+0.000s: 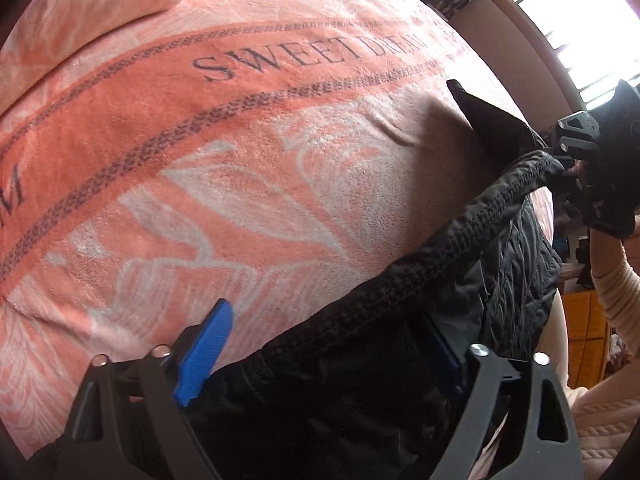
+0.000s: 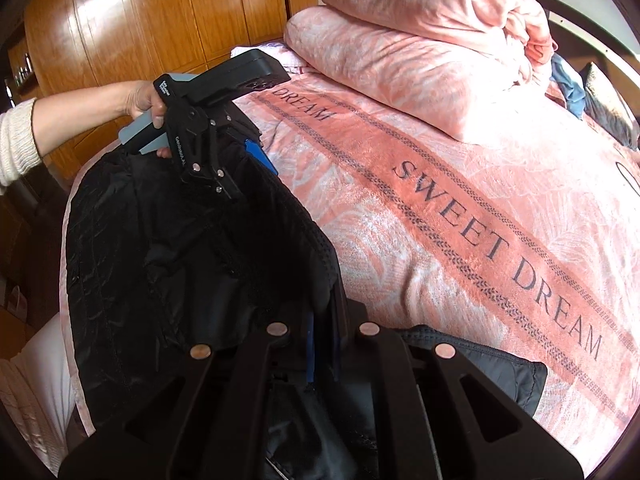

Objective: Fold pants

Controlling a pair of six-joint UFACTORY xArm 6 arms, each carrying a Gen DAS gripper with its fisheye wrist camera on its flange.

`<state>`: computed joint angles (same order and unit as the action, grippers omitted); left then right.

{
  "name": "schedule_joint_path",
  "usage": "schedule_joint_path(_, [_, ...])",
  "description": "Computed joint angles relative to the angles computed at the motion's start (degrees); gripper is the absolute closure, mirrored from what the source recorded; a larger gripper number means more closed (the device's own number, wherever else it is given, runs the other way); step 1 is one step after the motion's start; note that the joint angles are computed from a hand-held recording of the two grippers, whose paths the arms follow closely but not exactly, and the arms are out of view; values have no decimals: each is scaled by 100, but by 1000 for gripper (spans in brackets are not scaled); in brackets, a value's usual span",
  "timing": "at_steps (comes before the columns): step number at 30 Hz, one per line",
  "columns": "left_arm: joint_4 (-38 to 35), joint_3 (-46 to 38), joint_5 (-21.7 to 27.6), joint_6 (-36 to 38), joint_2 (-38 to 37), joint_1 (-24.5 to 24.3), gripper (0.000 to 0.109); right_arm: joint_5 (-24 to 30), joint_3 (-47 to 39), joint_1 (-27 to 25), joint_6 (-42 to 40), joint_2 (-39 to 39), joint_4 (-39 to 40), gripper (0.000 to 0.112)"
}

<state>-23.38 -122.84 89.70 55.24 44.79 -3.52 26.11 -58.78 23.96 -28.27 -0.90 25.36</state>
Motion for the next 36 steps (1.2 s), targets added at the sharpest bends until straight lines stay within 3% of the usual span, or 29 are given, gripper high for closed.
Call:
schedule_joint_path(2, [43, 342, -135, 156, -241, 65, 68, -100, 12, 26, 236, 39, -121, 107])
schedule_joint_path(4, [-13, 914, -368, 474, -669, 158, 84, -260, 158, 91, 595, -73, -397, 107])
schedule_joint_path(7, [-368, 1983, -874, 925, -1521, 319, 90, -517, 458, 187, 1096, -381, -644, 107])
schedule_joint_path(12, [-1134, 4501, -2303, 1820, -3647, 530, 92, -900, 1243, 541, 2330, -1388, -1798, 106])
schedule_joint_path(17, [-1568, 6891, -3619, 2337, -5872, 614, 92, -734, 2034, 1093, 4216, -2508, -3597, 106])
schedule_joint_path(21, [-1822, 8203, -3889, 2400, -7224, 819, 92, -281, 2591, 1711, 5663, -3261, -4631, 106])
schedule_joint_path(26, [-1830, 9675, -4069, 2412, -8671, 1054, 92, -47, 3203, 2340, 6754, -3681, -4737, 105])
schedule_joint_path(32, [-1764, 10619, -3897, 2028, -9355, 1477, 90, -34, 3525, 2858, 7692, -3378, -4702, 104])
schedule_joint_path(36, [-1673, 10971, -3800, 1811, -9380, 1668, 86, 174, 3540, 3147, 8036, -3130, -4747, 98])
